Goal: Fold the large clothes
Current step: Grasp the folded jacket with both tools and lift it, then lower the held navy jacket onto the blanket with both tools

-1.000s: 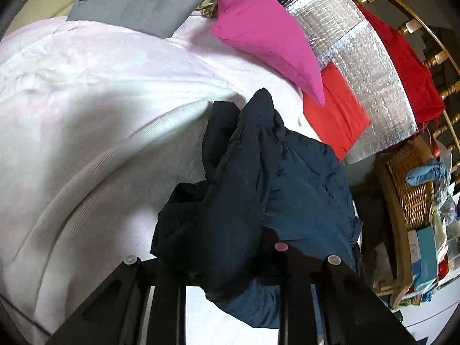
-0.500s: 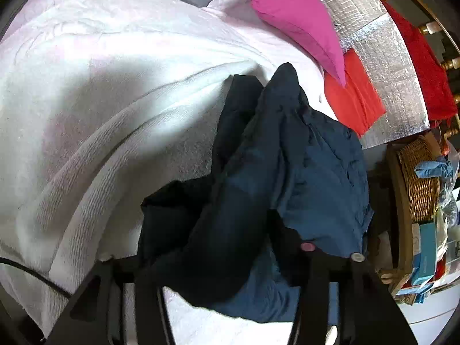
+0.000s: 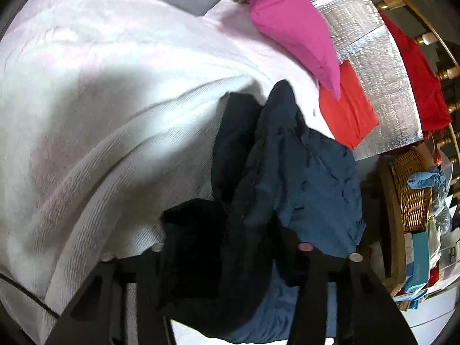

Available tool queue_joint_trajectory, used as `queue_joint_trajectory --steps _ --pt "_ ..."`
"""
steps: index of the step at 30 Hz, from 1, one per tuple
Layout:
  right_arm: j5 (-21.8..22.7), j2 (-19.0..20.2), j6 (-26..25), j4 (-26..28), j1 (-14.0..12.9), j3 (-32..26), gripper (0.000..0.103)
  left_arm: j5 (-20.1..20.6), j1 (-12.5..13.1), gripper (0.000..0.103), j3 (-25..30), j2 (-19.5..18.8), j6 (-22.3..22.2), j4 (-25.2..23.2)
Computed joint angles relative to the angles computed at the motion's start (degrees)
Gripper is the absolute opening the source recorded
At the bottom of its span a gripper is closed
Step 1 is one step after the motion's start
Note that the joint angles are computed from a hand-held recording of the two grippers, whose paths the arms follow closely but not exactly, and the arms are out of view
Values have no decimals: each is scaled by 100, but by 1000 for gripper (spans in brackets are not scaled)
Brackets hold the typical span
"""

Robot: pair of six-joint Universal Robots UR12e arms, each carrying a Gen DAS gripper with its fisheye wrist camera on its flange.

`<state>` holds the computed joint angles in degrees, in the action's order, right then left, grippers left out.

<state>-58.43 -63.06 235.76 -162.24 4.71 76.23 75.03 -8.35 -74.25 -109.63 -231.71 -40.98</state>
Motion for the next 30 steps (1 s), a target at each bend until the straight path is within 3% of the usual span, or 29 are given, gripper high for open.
queue_joint_trajectory --steps 3,7,8,10,11,14,17,21,23,25,28,30 --pt "-517 -123 -651 108 119 -25 36 117 -31 33 41 22 134 106" --pt "-945 -169 -1060 239 207 -41 36 334 -94 33 198 -11 296 -229" --pt "-1015 -139 -1092 505 224 -92 36 429 -123 35 331 -58 495 -602" --pt "-1005 -68 -1190 913 232 -191 42 686 -178 51 562 -140 827 -1227" --pt "-1022 -73 -1176 914 235 -176 44 713 -184 54 609 -160 868 -1366" --pt "-1253 -169 -1116 1223 288 -212 48 488 -110 58 633 -141 973 -1535" --pt "-1414 -325 -1080 1696 313 -217 61 227 -7 58 569 -62 1020 -1553" --pt "-1553 -622 -1044 2084 223 -46 65 130 72 58 474 85 1066 -1522" --pt "-1801 -788 -983 2096 200 52 65 572 55 58 467 183 1131 -1475" --pt "-2024 -948 -1036 2064 170 106 66 1136 31 65 389 302 1169 -1209" --pt "-2130 -1035 -1092 1585 156 147 66 1943 -70 68 407 324 1300 -961" --pt "-2186 -915 -1277 1394 208 -57 66 2148 -138 68 466 265 1436 -890"
